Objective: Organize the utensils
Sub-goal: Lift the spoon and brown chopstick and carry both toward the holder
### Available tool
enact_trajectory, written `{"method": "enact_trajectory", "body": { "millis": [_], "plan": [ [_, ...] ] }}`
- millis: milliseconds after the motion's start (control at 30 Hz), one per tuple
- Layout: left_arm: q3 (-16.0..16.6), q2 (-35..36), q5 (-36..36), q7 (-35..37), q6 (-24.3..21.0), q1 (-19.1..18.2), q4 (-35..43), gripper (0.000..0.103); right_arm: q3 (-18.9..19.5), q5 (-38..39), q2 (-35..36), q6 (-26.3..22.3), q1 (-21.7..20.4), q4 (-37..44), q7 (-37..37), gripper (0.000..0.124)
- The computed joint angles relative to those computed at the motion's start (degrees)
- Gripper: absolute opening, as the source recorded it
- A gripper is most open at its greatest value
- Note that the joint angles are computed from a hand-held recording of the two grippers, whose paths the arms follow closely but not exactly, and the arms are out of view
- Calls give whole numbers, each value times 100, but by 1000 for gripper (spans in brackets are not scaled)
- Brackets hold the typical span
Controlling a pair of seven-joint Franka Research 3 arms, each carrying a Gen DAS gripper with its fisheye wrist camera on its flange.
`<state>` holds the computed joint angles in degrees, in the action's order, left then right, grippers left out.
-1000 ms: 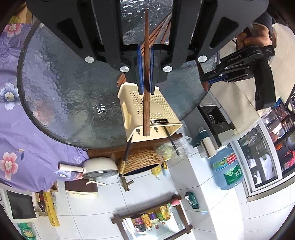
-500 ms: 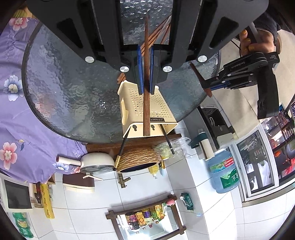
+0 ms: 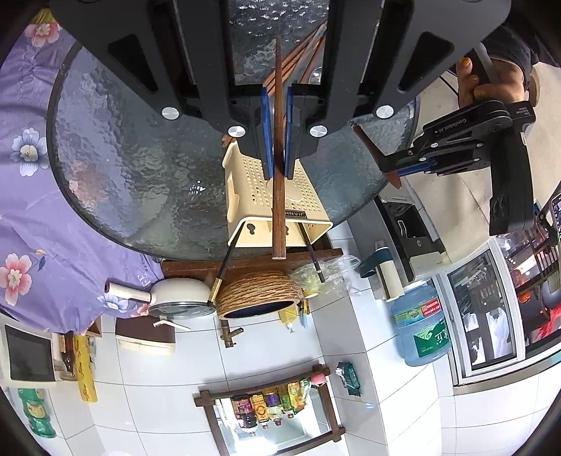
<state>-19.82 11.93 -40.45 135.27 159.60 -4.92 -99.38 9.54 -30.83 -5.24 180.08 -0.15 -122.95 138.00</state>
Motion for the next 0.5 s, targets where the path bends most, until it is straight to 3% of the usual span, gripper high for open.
{"method": "enact_trajectory", "body": {
  "millis": [267, 367, 500],
  "plan": [
    [-27, 103, -5, 68, -194, -10, 522, 15, -358, 1221, 155, -76, 500, 438, -1158, 7],
    [-12, 272, 142, -117, -391, -26, 998, 15, -435, 1432, 286, -264, 618, 877, -1505, 7],
    [13, 630, 613, -560, -582, -133, 1835, 15, -613, 1246, 548, -516, 762, 1573, -1419, 7]
  ]
}}
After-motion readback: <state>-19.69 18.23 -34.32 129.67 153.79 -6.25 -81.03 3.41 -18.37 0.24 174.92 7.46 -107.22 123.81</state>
